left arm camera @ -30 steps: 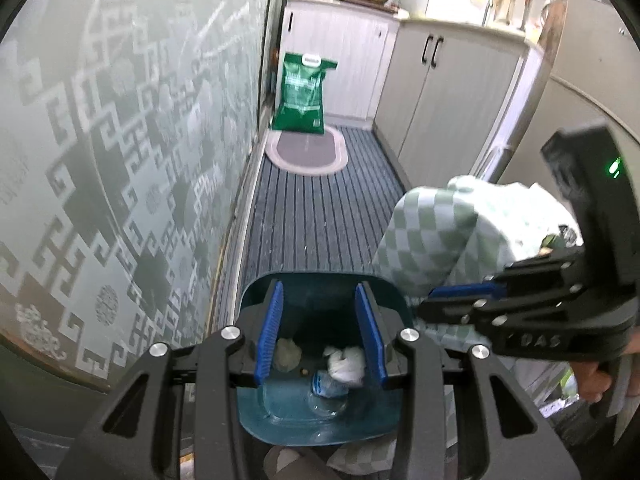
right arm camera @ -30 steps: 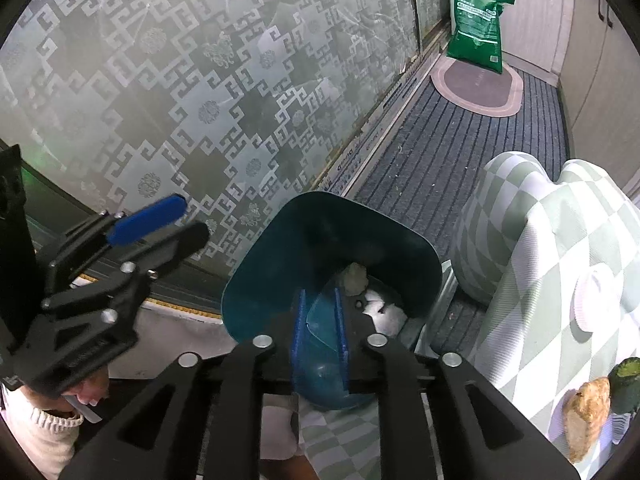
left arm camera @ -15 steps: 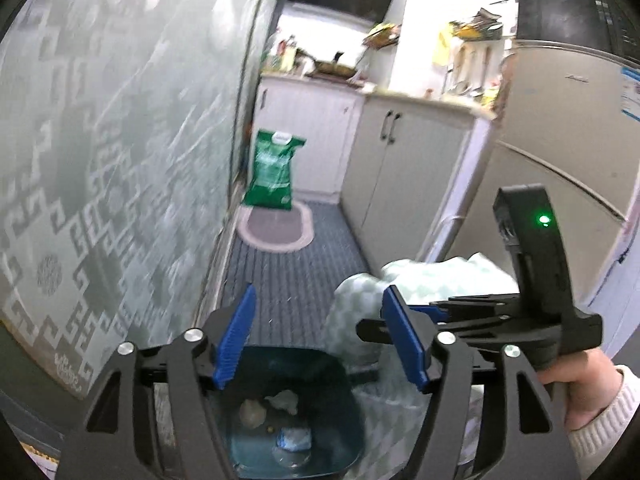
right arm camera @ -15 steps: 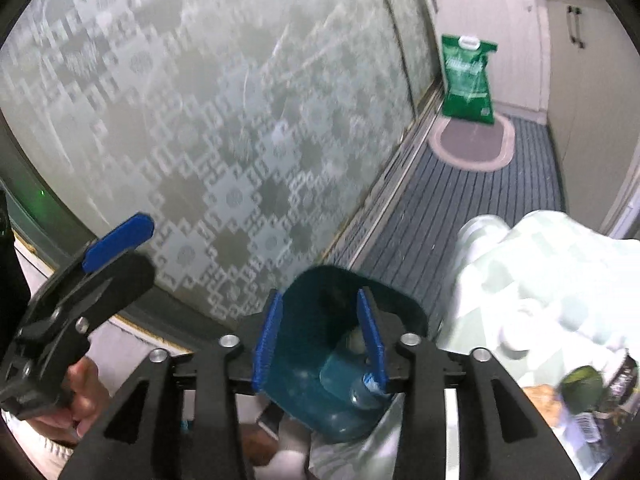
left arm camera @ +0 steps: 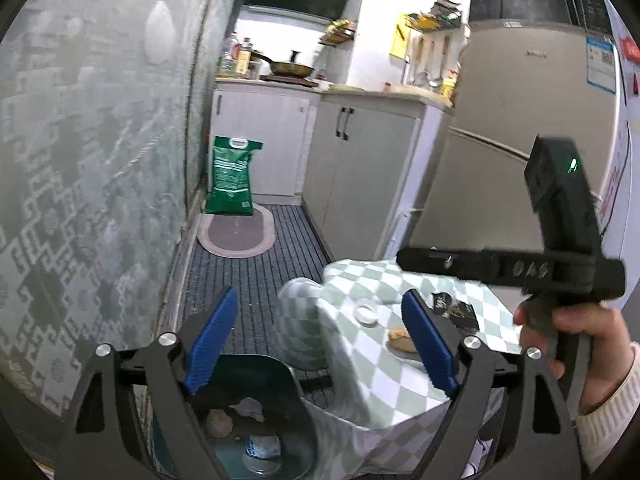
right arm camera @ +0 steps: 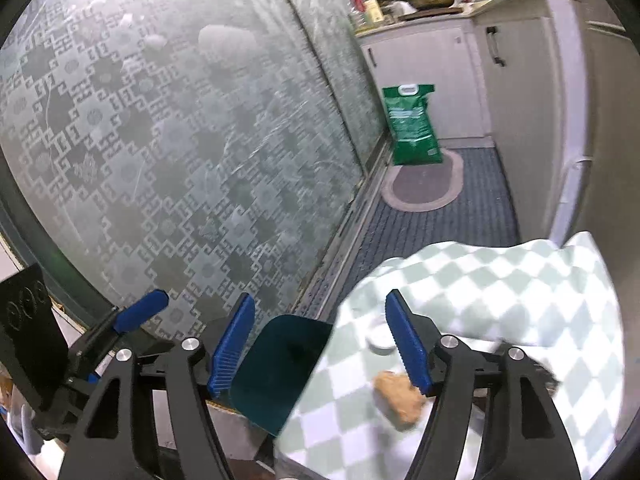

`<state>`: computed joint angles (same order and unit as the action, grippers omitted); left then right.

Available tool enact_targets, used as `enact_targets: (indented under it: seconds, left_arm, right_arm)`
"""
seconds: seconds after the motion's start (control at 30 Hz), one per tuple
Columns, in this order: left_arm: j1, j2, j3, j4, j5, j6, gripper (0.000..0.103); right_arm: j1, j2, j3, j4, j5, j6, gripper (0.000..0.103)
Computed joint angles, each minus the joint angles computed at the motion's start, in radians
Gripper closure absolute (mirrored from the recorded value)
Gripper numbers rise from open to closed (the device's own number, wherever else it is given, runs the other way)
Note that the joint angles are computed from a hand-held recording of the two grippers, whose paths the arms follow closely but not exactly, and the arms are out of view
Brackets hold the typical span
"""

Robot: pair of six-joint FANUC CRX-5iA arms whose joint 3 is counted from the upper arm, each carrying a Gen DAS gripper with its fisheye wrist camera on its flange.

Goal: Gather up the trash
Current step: 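Move both grippers back over the table toward the ginger and snack bag, then grasp the ginger root with the left gripper while the right grasps the black Face snack bag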

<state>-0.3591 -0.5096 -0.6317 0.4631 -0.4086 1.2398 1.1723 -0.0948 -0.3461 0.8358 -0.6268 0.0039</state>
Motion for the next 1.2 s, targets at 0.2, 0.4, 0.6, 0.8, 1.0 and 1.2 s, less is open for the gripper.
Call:
enact_targets:
  seconds: [0.2,0.4,0.6,0.8,1.0,1.2]
  left_arm:
    - [-0.071,0.09,0.041,-0.064,0.02,0.022,0.012]
    - [-0.12,0.181,0.05,0.047,0.013,-0.057,0.009]
    - [-0.186,0.283,0.103,0.047,-0.003,-0.07,0.009]
    - [-0.231,0.345,0.167,-0.067,-0.018,-0.003,0.009]
    - [-0.24,0.38,0.192,-0.079,-0.02,0.012,0.01]
    - [-0.244,0.41,0.254,-0.209,-0.064,0.135,0.018]
  right_arm:
    - [0.016,-0.084,-0.071,0.044,-0.068,-0.057,0.025]
    - [0.041,-0.154,-0.12,0.052,-0.17,-0.071,0.022]
    - [0.043,-0.224,-0.167,0.01,-0.216,-0.059,0.022]
    - [0.058,-0.25,-0.178,-0.045,-0.261,-0.004,0.022]
    - [0.069,-0.258,-0.182,-0.081,-0.3,0.07,0.022]
    - [0.072,-0.242,-0.186,-0.085,-0.344,0.122,0.022]
